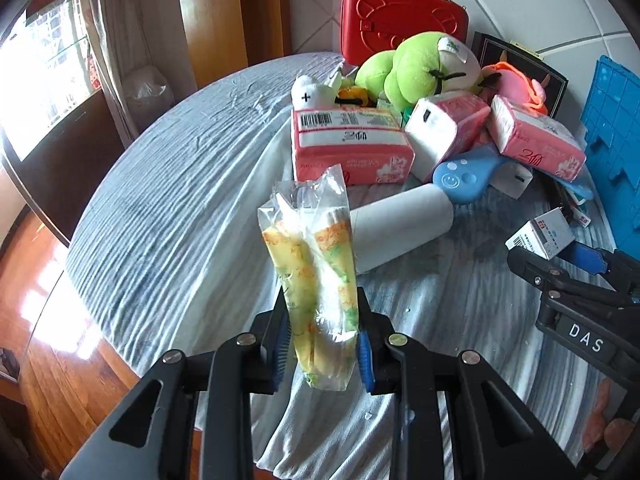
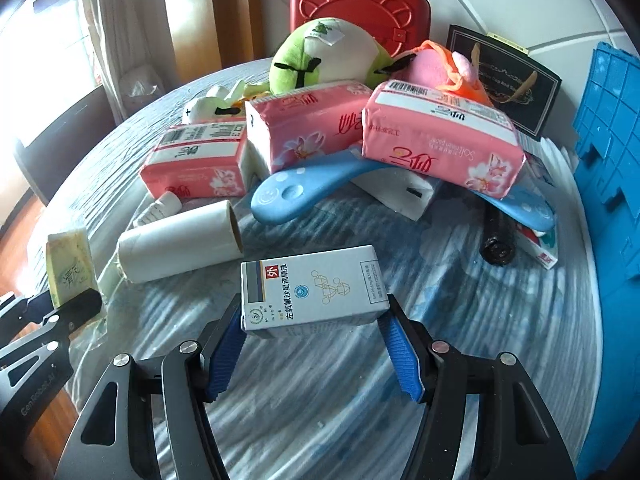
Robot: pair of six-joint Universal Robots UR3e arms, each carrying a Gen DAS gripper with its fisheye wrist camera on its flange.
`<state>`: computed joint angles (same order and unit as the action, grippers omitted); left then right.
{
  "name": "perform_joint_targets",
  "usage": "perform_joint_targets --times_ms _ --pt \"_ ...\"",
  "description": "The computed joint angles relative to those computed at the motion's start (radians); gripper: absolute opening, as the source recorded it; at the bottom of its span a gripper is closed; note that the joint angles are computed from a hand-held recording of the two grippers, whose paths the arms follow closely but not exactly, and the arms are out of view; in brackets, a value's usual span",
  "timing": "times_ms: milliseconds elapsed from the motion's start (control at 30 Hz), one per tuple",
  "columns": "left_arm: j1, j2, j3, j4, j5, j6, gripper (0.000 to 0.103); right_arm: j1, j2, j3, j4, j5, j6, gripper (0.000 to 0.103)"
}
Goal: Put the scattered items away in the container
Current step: 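Grasp the clear snack bag with left tool while right tool grasps white medicine box, then carry the snack bag and medicine box with both tools over the blue crate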
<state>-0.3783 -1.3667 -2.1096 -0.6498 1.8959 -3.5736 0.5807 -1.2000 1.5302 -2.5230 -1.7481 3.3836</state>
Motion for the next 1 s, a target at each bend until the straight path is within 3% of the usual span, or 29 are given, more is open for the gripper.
perform_joint_targets --times_ms 367,667,833,1000 --pt "-0.038 0.060 0.252 -0.152 -0.011 0.107 0.026 0.045 -0.148 -0.138 0.166 -0.108 0.043 0.065" --pt "-0.162 -0.030 0.549 -0.164 -0.056 0.197 0.025 0.133 -0.296 -0.294 0.386 -0.377 0.130 0.065" --pt "-0.321 -0.230 0.888 -0.208 -0.034 0.212 0.025 0.147 -0.403 -0.384 0.566 -0.554 0.168 0.065" --pt "-0.474 -0.556 1.410 -0.327 -0.013 0.234 0.025 0.050 -0.575 -0.398 0.685 -0.637 0.140 0.065"
